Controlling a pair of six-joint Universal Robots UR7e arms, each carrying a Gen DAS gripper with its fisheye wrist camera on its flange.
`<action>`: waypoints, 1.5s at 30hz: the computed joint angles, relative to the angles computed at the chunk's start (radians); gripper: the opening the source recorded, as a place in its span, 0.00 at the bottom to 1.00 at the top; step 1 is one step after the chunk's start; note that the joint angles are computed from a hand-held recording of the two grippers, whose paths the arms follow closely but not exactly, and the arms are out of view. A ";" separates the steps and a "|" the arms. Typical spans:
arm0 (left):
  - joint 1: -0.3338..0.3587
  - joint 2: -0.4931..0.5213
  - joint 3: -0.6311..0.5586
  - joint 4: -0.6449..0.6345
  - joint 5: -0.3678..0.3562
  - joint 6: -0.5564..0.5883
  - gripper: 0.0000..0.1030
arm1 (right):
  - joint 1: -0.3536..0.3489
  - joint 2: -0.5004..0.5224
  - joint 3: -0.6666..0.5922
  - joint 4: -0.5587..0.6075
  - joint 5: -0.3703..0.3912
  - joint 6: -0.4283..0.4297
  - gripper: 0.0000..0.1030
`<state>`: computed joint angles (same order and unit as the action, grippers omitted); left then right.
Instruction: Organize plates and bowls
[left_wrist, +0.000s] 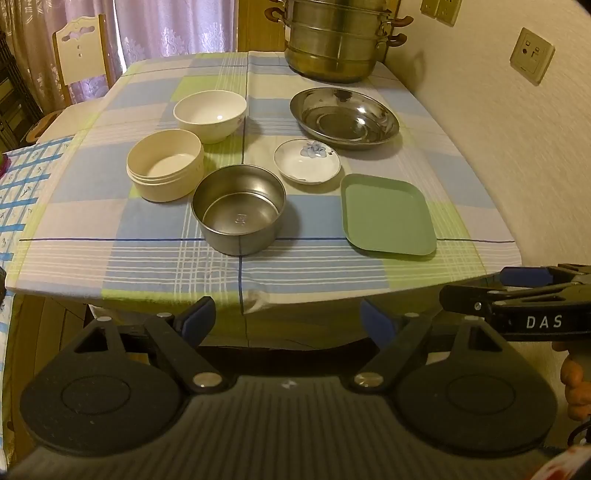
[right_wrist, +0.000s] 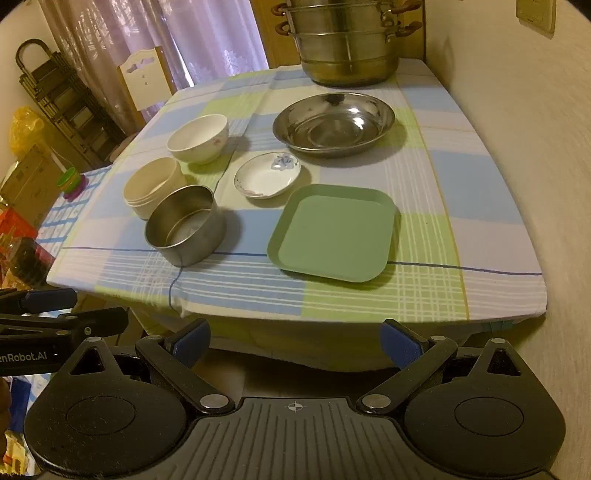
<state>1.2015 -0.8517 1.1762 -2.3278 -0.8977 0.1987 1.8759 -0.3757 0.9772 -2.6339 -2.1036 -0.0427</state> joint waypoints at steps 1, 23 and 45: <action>-0.001 -0.002 -0.003 0.007 0.001 -0.002 0.82 | 0.001 0.001 -0.003 0.001 -0.001 0.001 0.95; -0.002 -0.003 -0.003 0.014 -0.002 -0.011 0.81 | 0.000 0.003 -0.009 0.004 -0.005 -0.003 0.95; -0.002 0.000 -0.006 0.018 -0.003 -0.014 0.81 | -0.003 0.005 -0.017 0.008 -0.006 -0.007 0.95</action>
